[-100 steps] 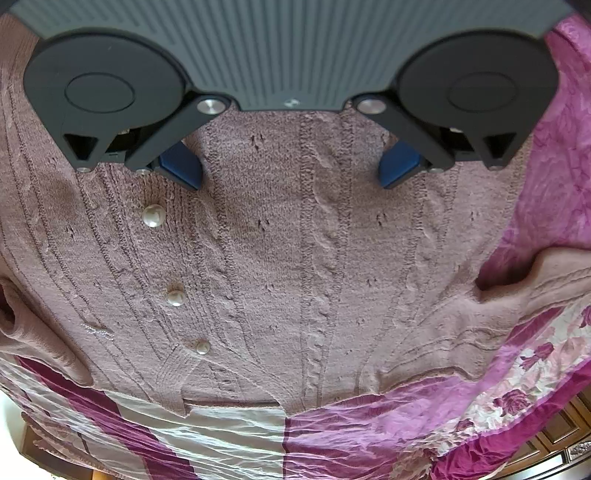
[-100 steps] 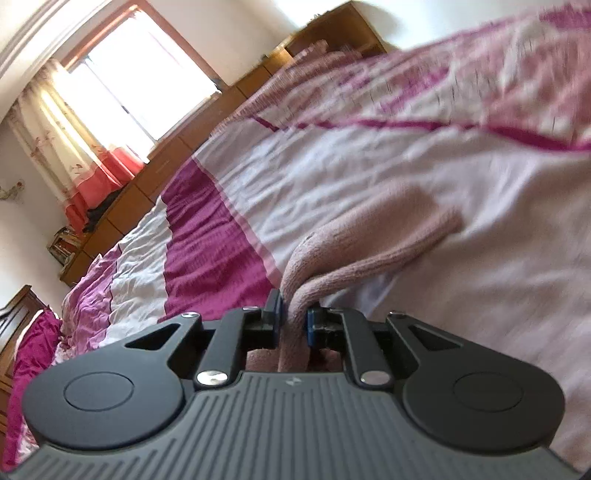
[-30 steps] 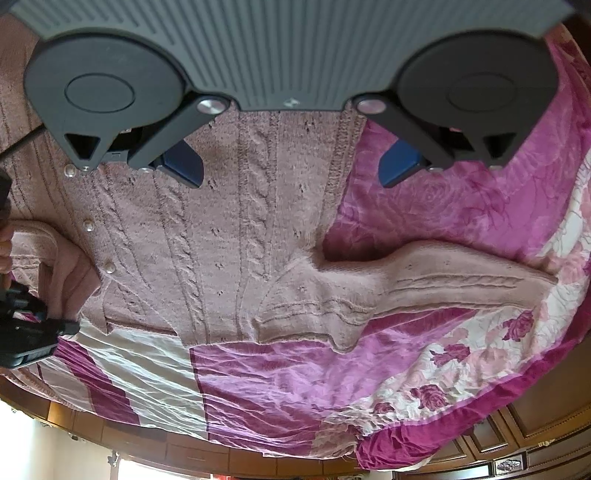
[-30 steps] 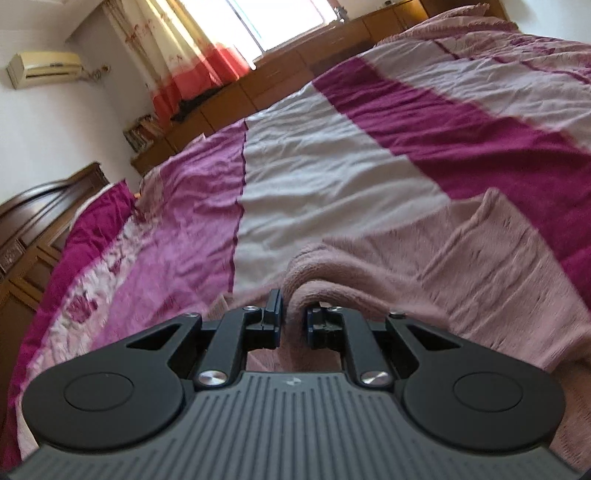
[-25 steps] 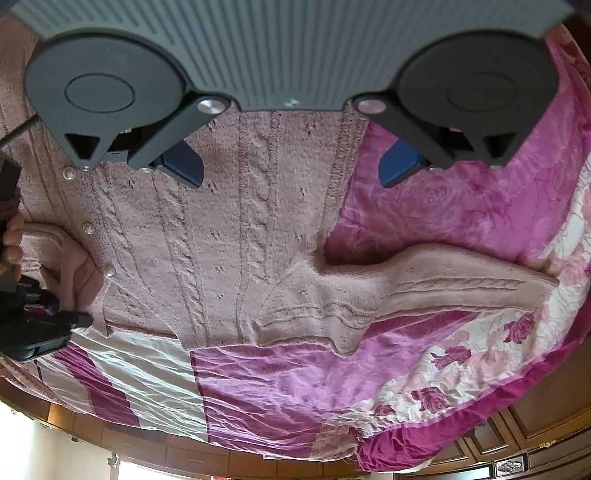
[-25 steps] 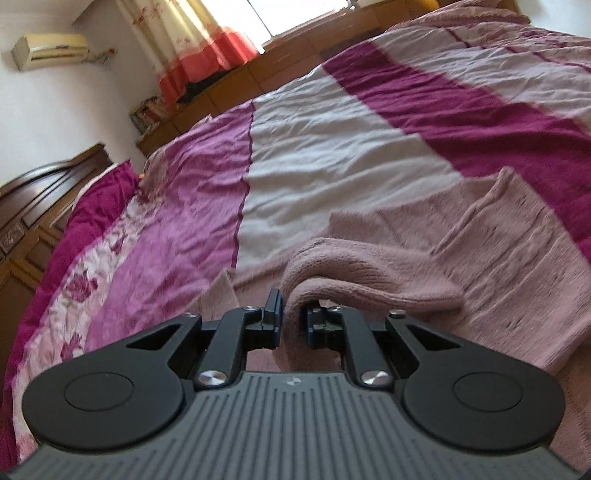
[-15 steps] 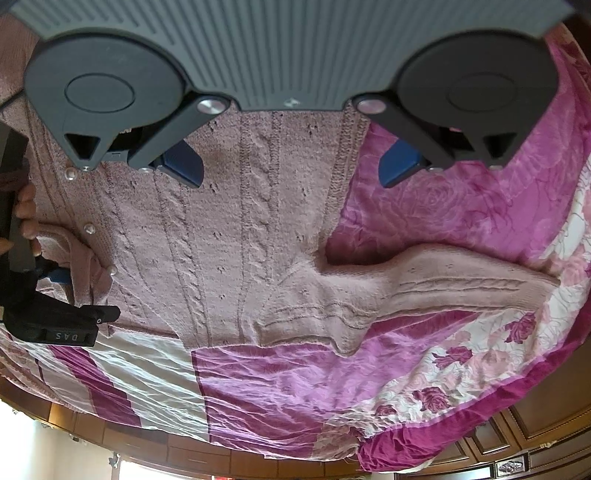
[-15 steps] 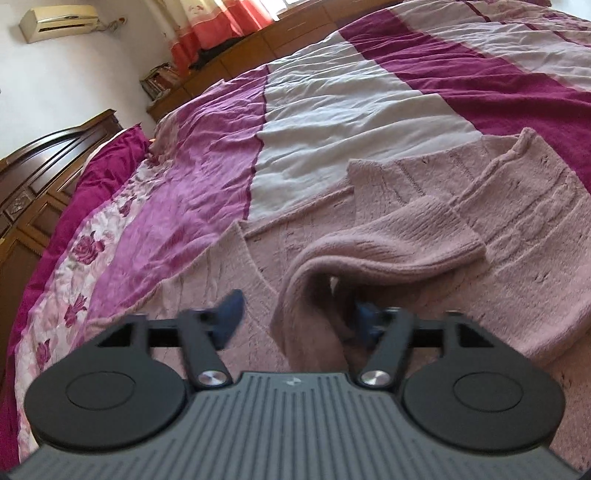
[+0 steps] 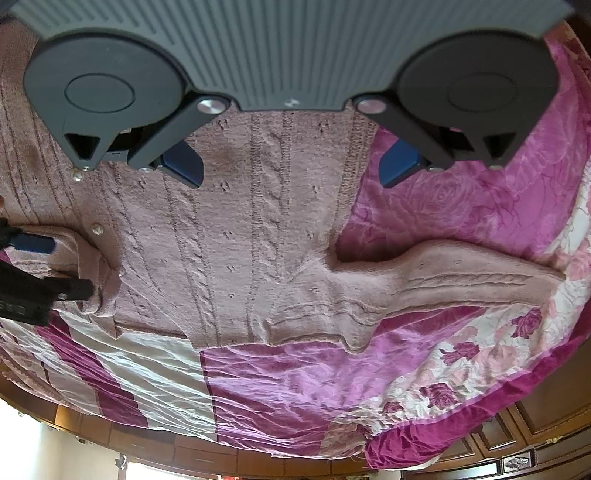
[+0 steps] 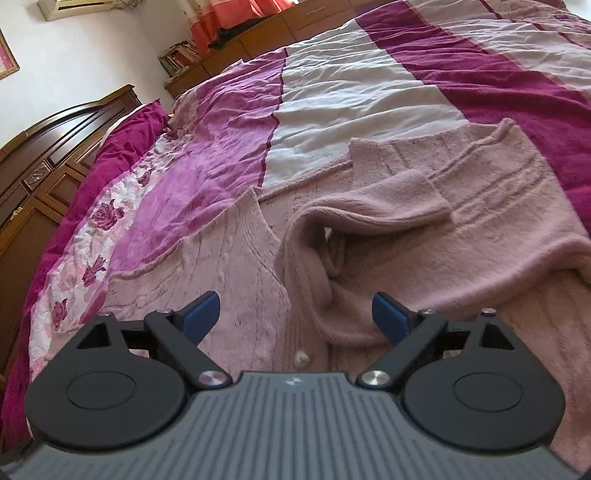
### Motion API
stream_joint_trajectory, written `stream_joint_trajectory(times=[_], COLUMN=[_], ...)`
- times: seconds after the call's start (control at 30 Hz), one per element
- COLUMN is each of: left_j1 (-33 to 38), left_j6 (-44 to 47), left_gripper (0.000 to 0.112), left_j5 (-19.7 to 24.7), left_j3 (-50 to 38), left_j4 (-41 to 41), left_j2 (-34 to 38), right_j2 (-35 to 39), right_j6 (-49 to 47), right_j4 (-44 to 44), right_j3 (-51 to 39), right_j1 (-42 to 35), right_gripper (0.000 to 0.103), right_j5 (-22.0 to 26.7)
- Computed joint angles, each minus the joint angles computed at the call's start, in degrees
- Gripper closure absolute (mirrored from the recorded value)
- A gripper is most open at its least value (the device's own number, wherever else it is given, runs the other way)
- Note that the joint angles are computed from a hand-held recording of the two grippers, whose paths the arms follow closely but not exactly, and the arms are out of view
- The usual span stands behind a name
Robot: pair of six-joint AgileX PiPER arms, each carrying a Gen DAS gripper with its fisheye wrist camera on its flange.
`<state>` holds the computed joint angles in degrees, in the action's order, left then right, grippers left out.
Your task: Fold small clothes
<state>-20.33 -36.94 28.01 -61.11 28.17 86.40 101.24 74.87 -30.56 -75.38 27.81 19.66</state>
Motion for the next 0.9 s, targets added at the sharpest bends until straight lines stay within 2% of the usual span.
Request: stream_joint_trajectory(times=[0.13,0.37,0.5,0.7,0.9], left_j1=[-0.5,-2.5,-4.3,-7.8,-11.6], left_j6=[-0.3,-0.7,-0.8,-1.3,-1.0], left_gripper=[0.009,0.009,0.009,0.01,0.01], left_j5=[0.3,1.1,1.8,2.6,3.8], left_j3=[-0.5,-2.4,-4.5,-9.5,-16.8], left_j4=[0.3,1.5,2.1,4.1,6.9], left_j2=[0.4,1.7,3.0,6.1,10.7], right_j2=[-4.7,-12.1,-15.8,-18.0,-18.2], right_j6=[0.6,6.6,16.8,33.2,42.6], right_j4=[-1.4,-8.8,-19.2,-35.2,-43.3], right_j3=[5.1,13.0,17.6,21.9,25.5], right_j1=[0.5,1.7,2.7,3.4,1.1], right_gripper=[0.007,0.007,0.007,0.007,0.007], right_j5=[0.8,4.5,6.2,11.3,10.4])
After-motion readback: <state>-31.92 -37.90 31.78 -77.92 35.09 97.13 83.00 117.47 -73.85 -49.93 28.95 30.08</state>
